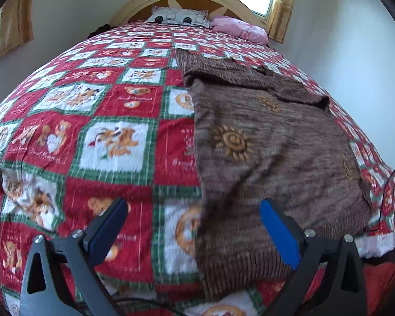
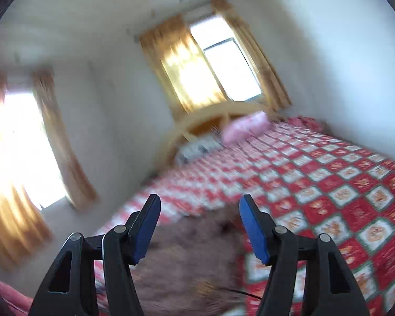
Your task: Fold small clothes
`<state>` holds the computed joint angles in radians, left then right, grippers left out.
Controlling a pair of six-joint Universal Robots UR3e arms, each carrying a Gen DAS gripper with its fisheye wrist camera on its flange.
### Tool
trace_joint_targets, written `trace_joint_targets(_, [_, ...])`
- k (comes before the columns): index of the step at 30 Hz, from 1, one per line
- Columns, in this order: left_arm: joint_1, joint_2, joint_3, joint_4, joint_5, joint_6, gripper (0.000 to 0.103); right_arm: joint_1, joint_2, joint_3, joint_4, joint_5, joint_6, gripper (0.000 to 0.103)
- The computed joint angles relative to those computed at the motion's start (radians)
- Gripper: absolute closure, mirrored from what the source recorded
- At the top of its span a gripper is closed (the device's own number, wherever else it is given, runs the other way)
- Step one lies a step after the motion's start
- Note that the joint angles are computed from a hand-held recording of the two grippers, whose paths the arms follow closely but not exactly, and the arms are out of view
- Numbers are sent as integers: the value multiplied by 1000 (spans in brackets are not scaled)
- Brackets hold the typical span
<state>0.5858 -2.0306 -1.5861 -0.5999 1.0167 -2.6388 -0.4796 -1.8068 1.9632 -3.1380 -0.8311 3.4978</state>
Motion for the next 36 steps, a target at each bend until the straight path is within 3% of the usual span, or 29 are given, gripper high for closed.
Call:
trace_joint_targets(3, [26,72,-83,-24,-19,101,1,-270,-113,33,3,462,129,40])
trace_joint_targets(4, [39,97,-111,-43,-36,141,1,-313,-139,25,113,570,55,40])
trace_joint_targets(5, [50,111,-128,-57,-50,165,1,-313,-182,22,306,616,-104,37])
trace_joint_targets(6, [57,121,-146,-60,-59,177,1,-273,-228,15,515,578,-298,33])
trace_joint_targets(7, [53,121,-155,-59,-54,175,1,-190,-240,-7,668,457,-465,32])
trace_joint_targets(8, [44,113,-147,-63,-44,170,1,-98,-223,-47,738,302,-548,32])
trace_joint_targets(11, [22,76,-109,-98,-21,144,1,195,-7,-80,610,-60,-563,32])
trace_joint_targets(15, [17,64,-114,-122,-29,150,2,402,329,-215,621,-272,-616,32])
trace_joint_targets(19, [12,65,-153,-49,-43,141,6,472,551,-369,670,-380,-709,32])
trace_joint_targets(22, [24,60,-132,-95,-82,150,15,505,662,-475,673,-469,-751,32])
trace_joint_targets(26, [26,56,-113,-132,-94,166,16,504,771,-617,762,-457,-811,51])
trace_joint_targets(30, [19,62,-125,-116,-80,165,14,530,823,-678,801,-471,-843,56])
trace_joint_targets(31, [18,60,-120,-119,-80,164,14,541,823,-672,785,-487,-859,63])
trace_joint_targets(32, [20,58,-118,-124,-83,163,14,547,813,-664,787,-496,-877,86])
trace_joint_targets(33, [21,53,-108,-133,-90,157,13,551,805,-668,805,-505,-879,96])
trace_joint_targets(36, [32,42,-73,-194,-116,153,14,545,756,-629,806,-498,-883,97])
